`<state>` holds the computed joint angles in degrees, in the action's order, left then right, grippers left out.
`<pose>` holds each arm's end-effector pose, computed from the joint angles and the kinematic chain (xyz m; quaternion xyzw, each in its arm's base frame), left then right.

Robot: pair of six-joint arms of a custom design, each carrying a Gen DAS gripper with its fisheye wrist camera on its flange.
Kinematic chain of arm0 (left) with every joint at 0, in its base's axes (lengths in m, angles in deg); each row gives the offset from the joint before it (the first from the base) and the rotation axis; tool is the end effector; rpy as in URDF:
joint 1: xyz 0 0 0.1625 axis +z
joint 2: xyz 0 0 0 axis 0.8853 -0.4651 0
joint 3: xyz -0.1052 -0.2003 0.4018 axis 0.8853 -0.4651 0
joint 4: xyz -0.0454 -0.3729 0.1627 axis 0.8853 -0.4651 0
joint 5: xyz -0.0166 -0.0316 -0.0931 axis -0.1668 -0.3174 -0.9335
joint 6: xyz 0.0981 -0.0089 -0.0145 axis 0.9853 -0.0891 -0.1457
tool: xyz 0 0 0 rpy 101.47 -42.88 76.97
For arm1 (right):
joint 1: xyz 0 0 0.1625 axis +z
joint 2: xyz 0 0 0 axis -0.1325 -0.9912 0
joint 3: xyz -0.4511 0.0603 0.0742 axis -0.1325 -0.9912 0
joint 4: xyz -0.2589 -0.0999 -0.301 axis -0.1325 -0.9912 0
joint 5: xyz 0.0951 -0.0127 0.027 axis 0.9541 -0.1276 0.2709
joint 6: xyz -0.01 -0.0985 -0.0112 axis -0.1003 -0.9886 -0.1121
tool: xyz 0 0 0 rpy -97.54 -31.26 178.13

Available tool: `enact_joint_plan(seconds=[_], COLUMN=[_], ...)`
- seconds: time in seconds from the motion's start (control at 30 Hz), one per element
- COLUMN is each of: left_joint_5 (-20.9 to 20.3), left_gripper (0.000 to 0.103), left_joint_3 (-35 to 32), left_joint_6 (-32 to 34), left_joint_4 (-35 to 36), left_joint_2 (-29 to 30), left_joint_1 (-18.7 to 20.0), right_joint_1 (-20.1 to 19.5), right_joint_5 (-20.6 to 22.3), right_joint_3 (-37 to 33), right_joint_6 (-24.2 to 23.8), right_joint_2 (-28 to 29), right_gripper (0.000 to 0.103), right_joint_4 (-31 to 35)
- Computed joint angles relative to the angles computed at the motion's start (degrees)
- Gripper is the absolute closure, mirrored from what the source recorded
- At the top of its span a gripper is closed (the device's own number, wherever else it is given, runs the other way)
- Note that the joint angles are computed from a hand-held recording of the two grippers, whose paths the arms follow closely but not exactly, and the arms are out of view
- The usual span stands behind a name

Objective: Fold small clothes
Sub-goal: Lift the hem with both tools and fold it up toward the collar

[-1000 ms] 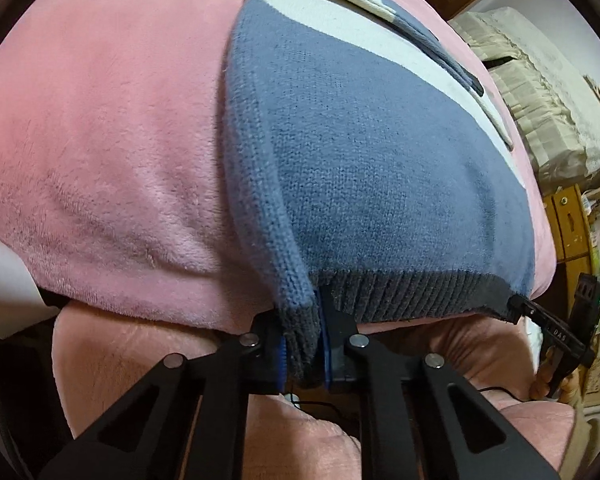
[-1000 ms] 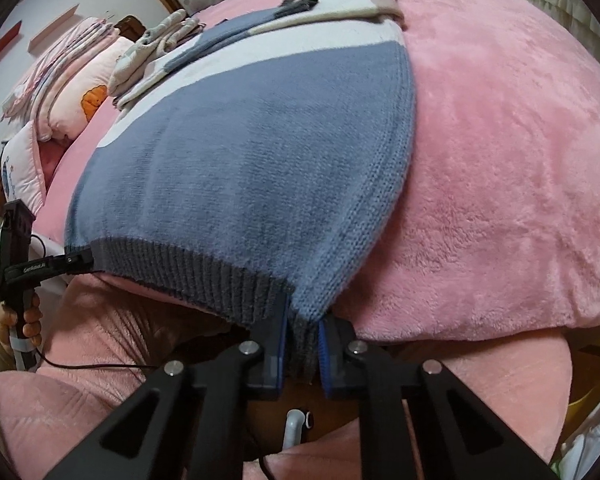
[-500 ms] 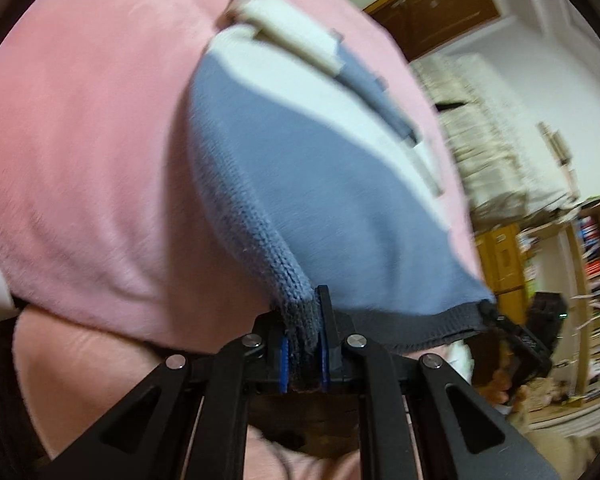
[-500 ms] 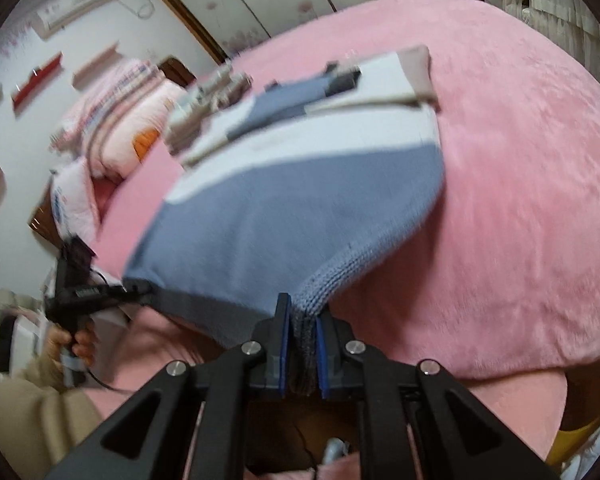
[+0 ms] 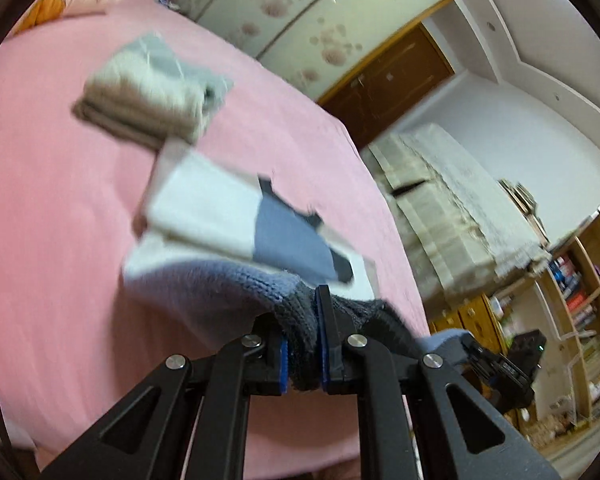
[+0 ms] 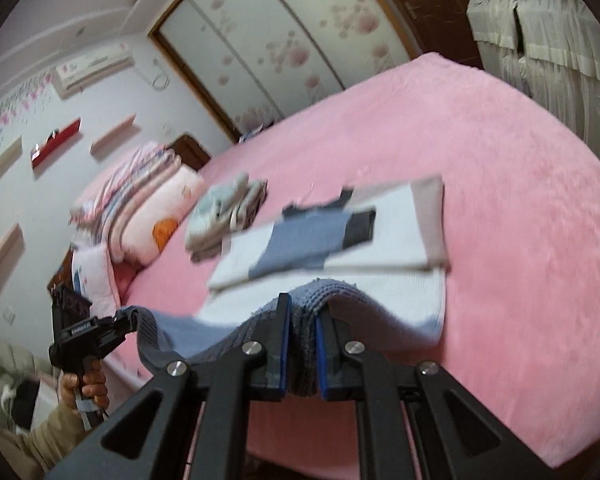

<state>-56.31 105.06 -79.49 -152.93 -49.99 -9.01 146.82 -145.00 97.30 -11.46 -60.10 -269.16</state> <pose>-0.0632 -0.3358 0.3615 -0.1470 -0.9539 0.2587 0.0384 0.2611 -0.1475 0.2126 0.0097 -0.8764 0.4678 0.1137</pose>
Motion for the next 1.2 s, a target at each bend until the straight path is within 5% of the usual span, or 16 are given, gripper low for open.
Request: enact_joint_plan(seconds=[0.33, 0.63, 0.73, 0.83, 0.93, 1.03, 1.2], left_joint_5=[6.9, 10.4, 13.9, 10.7, 7.4, 8.3, 11.2], left_gripper=[0.094, 0.092, 0.066, 0.059, 0.051, 0.043, 0.04], left_joint_3=[-10.7, -19.8, -21.7, -22.8, -23.1, -22.1, -21.7], left_joint_6=[0.3, 2.3, 1.7, 1.3, 1.4, 2.3, 5.4], left_joint_4=[-12.4, -13.1, -10.4, -10.1, -10.0, -9.7, -9.4], left_joint_2=[23.5, 39.6, 43.0, 43.9, 43.4, 41.7, 39.8], left_joint_1=[6.0, 10.3, 10.9, 13.1, 14.5, 14.0, 13.0], right_joint_1=[-20.5, -34.7, -38.5, -42.0, -43.4, -42.2, -39.3], right_joint_5=[11.5, 18.9, 19.8, 24.5, 28.2, 26.7, 23.3], right_joint_3=[-6.2, -9.8, -10.6, -9.9, -8.3, -7.3, -6.9], right_joint_6=[-13.9, -14.4, -11.7, -10.5, -10.5, -10.6, -12.3], right_joint_2=[1.2, 3.5, 3.8, 2.7, 1.0, -0.9, -3.3], right_gripper=[0.093, 0.093, 0.091, 0.084, 0.076, 0.057, 0.052], right_joint_4=[-10.0, -8.1, -3.7, -2.5, -3.6, -4.5, -6.1])
